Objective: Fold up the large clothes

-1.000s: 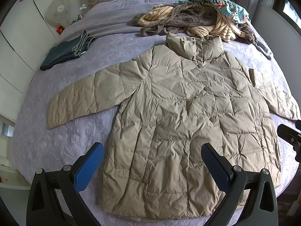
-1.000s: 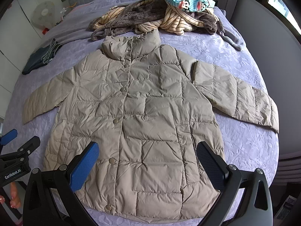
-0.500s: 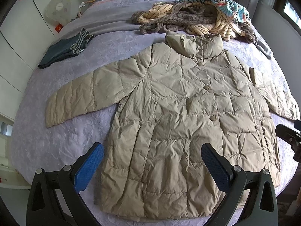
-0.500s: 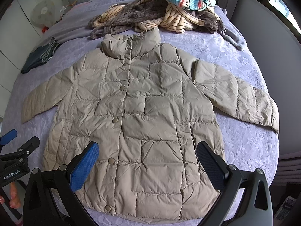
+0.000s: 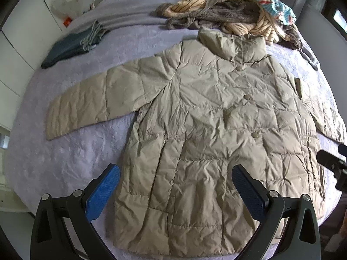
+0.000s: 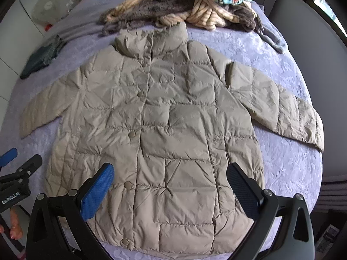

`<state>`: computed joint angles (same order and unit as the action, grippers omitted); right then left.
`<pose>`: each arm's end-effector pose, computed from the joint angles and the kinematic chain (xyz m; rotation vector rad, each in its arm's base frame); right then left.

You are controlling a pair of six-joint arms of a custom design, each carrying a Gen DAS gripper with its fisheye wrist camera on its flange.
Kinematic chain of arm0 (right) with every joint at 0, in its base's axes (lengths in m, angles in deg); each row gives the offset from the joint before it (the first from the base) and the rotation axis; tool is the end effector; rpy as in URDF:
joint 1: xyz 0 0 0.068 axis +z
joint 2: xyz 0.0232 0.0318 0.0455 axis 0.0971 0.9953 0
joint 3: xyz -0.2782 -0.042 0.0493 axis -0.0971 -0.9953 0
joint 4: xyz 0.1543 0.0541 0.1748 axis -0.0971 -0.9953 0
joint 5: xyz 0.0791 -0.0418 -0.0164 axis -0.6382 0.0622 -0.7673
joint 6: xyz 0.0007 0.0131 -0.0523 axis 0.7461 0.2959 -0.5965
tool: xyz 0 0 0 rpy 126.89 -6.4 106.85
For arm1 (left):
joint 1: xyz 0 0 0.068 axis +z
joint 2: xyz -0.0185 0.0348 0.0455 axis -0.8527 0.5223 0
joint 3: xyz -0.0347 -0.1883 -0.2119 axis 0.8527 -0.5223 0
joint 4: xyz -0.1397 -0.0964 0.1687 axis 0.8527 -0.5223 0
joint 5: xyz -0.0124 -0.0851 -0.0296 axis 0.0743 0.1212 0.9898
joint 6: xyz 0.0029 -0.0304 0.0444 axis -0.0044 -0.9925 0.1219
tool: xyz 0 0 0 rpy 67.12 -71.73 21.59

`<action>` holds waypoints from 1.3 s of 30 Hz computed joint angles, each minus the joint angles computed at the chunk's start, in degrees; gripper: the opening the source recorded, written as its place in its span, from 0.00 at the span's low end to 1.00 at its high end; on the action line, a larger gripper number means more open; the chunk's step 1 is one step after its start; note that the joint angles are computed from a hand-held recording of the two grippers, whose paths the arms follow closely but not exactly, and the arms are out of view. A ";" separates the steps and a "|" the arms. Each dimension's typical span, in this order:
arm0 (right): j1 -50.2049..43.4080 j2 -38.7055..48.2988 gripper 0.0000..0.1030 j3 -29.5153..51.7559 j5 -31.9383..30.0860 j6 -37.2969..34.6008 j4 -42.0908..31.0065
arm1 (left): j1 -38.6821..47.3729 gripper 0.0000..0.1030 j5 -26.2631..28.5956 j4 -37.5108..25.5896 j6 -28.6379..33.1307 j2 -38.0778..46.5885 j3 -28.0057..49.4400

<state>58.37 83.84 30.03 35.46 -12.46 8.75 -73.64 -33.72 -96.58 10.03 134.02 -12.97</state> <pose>0.1749 0.2162 0.2654 0.4090 2.8569 -0.0619 0.2401 -0.0631 0.2283 0.2954 2.8041 -0.0035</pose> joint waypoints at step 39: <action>-10.19 46.99 0.06 34.14 -18.47 -5.24 41.74 | 42.31 0.07 31.08 19.22 8.38 51.46 43.85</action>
